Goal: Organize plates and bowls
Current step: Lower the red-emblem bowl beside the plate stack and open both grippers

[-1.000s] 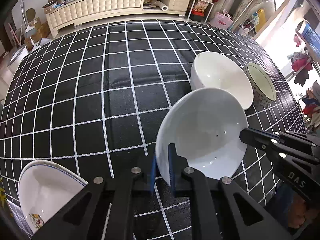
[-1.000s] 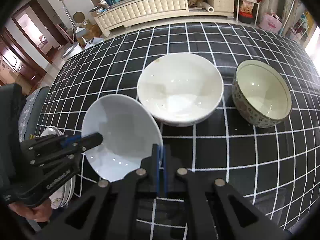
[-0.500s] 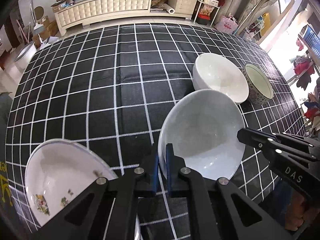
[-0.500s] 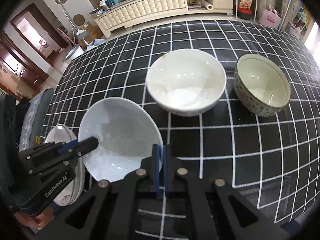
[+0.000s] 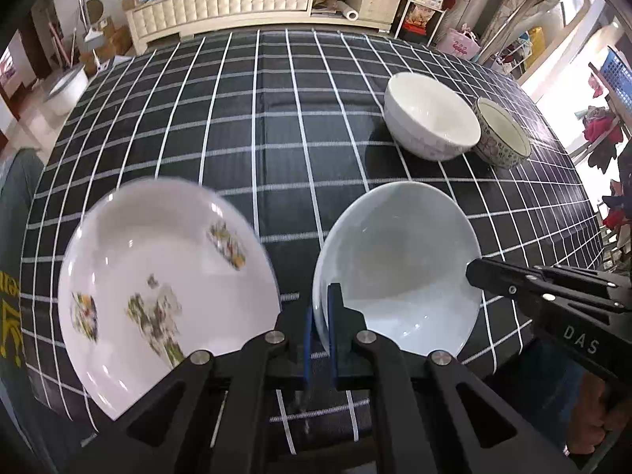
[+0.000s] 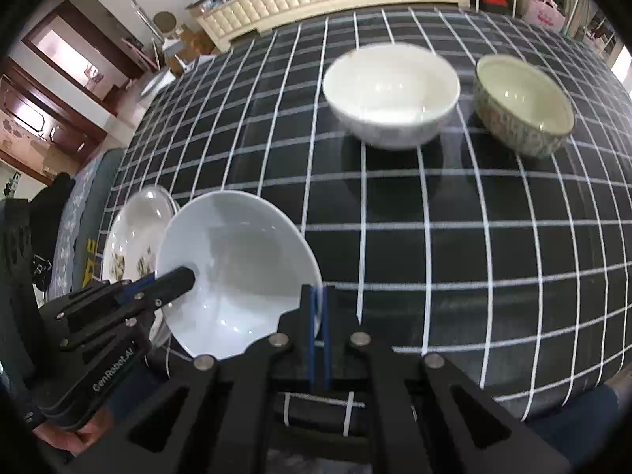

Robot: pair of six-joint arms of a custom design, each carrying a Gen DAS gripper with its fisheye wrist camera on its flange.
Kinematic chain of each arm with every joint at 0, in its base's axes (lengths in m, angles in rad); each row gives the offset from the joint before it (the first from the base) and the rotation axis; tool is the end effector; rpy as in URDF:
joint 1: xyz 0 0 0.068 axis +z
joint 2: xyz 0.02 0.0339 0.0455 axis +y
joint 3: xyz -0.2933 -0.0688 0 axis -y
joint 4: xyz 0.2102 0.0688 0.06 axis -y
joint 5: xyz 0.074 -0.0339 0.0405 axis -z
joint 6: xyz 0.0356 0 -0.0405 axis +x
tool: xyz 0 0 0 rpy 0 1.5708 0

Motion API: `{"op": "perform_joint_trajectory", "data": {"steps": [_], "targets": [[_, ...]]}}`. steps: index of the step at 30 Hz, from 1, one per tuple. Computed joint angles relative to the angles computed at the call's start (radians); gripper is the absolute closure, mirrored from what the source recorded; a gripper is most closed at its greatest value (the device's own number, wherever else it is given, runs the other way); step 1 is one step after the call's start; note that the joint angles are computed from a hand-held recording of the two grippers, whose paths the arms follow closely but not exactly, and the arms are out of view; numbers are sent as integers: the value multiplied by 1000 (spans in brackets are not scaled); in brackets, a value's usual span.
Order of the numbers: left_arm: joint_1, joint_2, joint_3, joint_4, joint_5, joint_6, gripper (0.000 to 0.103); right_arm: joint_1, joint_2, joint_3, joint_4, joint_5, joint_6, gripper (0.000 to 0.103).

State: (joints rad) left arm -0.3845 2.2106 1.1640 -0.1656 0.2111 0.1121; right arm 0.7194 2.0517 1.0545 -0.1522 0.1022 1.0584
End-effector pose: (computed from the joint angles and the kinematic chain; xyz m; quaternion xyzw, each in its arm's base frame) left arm 0.3591 -0.1534 0.0950 0.2587 0.9439 -0.1268 0.1616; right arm 0.2769 0.2377 0.1297 0.1753 0.9608 0.1307 0.1704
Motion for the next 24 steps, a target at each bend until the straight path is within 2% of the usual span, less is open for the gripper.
{"op": "perform_joint_trajectory", "data": {"steps": [6,12,16,18,20,22,24], "targets": [[-11,21,-45,43,-2,-31,98,16,20,1,-10,-10,6,97],[-6,41,8,-2,12,-27,98,10,21,-3,-7,-19,-3,97],[-7,46,17,-3,13,-18,97,22,55,82,-110,11,-77,94],[-6,45,12,6,6,-10,97,21,54,84,-109,18,-87,94],[-6,43,5,15,-6,-9,96,14,48,72,-94,16,-79,90],[-7,31,-10,31,-24,-8,96,14,46,73,-102,24,-89,81],[-6,10,-31,53,-40,-4,90,23,57,101,-142,53,-97,73]]}}
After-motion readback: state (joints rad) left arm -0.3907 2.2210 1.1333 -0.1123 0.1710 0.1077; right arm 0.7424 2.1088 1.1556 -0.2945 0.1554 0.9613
